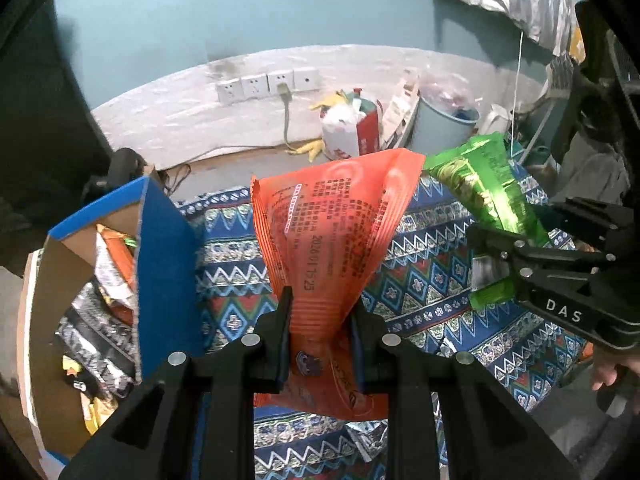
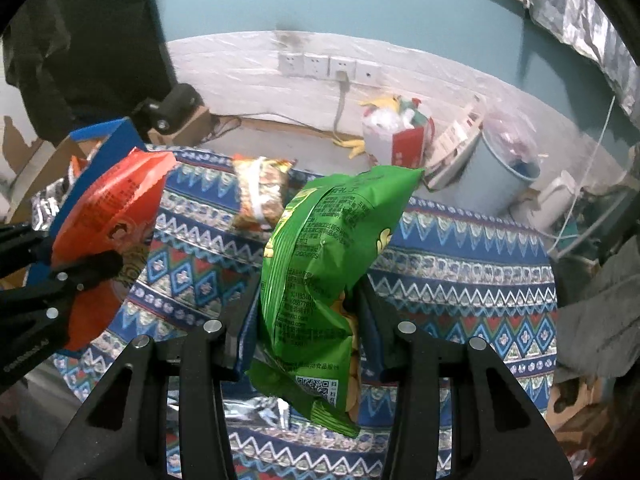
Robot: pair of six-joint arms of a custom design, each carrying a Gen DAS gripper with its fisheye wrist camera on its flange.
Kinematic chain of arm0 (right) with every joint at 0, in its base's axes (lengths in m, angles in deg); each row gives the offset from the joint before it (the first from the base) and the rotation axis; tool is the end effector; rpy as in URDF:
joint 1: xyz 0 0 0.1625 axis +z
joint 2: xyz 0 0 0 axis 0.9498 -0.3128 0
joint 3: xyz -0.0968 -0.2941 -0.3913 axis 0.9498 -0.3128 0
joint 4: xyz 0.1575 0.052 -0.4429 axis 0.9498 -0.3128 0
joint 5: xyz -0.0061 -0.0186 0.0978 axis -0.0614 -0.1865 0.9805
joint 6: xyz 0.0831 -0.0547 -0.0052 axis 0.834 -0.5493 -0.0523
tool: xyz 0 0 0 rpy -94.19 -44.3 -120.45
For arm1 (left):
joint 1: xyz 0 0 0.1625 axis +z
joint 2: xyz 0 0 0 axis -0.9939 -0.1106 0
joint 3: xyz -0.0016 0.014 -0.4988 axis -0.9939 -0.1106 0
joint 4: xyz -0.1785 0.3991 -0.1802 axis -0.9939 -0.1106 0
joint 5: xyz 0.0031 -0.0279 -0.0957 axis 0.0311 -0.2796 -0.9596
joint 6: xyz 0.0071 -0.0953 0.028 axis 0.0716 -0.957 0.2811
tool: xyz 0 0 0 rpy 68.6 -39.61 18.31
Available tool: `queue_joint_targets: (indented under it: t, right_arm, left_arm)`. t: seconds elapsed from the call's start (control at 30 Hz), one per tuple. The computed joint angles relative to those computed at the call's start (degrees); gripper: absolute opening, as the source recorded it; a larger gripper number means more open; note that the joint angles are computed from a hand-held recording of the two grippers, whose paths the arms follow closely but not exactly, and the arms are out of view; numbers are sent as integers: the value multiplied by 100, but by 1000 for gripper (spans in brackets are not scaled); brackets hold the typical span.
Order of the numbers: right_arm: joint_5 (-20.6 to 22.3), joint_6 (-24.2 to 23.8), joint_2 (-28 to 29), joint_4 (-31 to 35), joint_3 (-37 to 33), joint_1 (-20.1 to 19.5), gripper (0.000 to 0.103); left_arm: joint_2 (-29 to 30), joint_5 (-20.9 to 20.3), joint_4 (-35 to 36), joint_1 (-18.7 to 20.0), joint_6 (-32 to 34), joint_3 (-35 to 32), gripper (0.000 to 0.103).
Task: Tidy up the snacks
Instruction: 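Lift both bags and carry them over the box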
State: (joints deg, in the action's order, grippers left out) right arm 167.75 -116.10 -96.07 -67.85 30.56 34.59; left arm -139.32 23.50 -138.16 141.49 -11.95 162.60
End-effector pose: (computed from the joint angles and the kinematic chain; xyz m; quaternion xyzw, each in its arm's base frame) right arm 0.2288 -0.6191 0.1463 -0.0868 -0.8303 0.3380 0.4346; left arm -0.2435 -0.7183 0.1458 0.4814 0.8453 -0.0785 0.2179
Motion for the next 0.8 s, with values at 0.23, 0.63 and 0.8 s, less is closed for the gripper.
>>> queue_joint_targets:
  t: [0.23, 0.63, 0.8]
  right_arm:
    - [-68, -177, 114, -10, -200, 98, 43]
    - [-302, -480, 422, 46, -743, 207, 43]
    - [-392, -594, 631, 142, -1087, 264, 43]
  left_arm:
    - [-139, -41, -4, 67, -19, -46, 24]
    - [-315, -101, -83, 227, -108, -247, 24]
    - [-363, -90, -110, 329, -177, -374, 24]
